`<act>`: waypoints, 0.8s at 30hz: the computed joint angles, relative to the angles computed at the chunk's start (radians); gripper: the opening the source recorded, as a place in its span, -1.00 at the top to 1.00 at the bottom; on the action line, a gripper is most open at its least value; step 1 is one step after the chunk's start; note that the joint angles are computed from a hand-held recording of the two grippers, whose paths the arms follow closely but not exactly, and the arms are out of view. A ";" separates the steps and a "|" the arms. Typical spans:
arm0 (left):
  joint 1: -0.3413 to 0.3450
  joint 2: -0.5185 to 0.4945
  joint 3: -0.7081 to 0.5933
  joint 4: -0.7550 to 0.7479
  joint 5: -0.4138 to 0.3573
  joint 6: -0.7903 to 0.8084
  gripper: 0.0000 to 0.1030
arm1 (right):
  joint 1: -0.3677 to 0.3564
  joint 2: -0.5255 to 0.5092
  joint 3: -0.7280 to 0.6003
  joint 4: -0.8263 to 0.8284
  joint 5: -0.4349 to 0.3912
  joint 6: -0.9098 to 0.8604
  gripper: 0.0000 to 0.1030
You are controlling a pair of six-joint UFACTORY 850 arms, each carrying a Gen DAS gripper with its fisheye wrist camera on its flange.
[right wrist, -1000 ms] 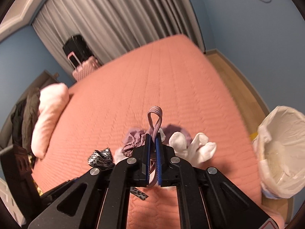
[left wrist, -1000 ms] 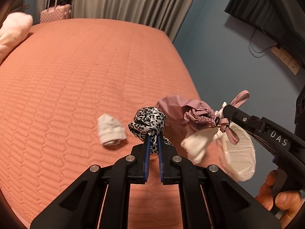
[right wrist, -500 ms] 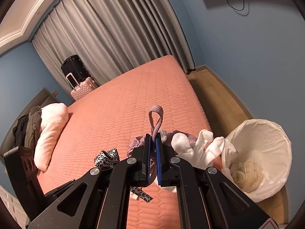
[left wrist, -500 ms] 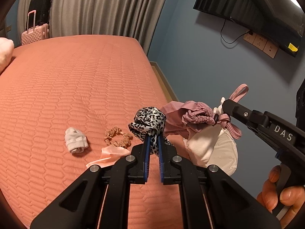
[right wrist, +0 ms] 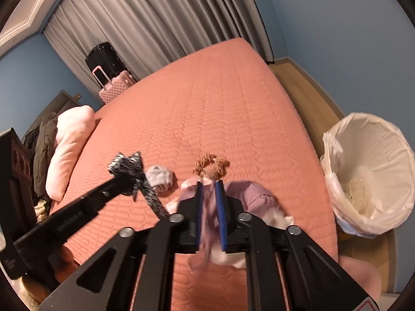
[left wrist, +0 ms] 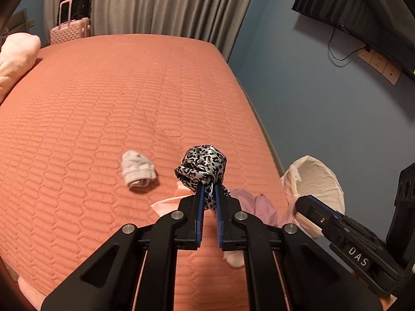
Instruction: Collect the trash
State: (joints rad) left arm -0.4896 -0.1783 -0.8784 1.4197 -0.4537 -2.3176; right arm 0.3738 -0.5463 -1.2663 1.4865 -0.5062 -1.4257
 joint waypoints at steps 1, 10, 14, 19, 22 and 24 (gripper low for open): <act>0.003 0.002 0.003 0.000 0.003 -0.004 0.85 | 0.000 -0.003 0.001 0.005 0.010 0.002 0.41; 0.021 -0.004 0.026 0.018 0.039 -0.043 0.84 | 0.021 -0.082 -0.044 -0.143 0.045 0.142 0.21; 0.028 -0.008 0.037 0.006 0.046 -0.038 0.84 | 0.048 -0.126 -0.079 -0.210 0.055 0.195 0.21; 0.041 -0.005 0.057 -0.005 0.056 -0.041 0.84 | 0.080 -0.192 -0.128 -0.328 0.068 0.294 0.21; 0.051 -0.003 0.066 -0.009 0.063 -0.039 0.84 | 0.089 -0.222 -0.143 -0.387 0.071 0.348 0.62; 0.057 -0.003 0.069 -0.015 0.067 -0.034 0.84 | 0.091 -0.235 -0.152 -0.422 0.061 0.379 0.85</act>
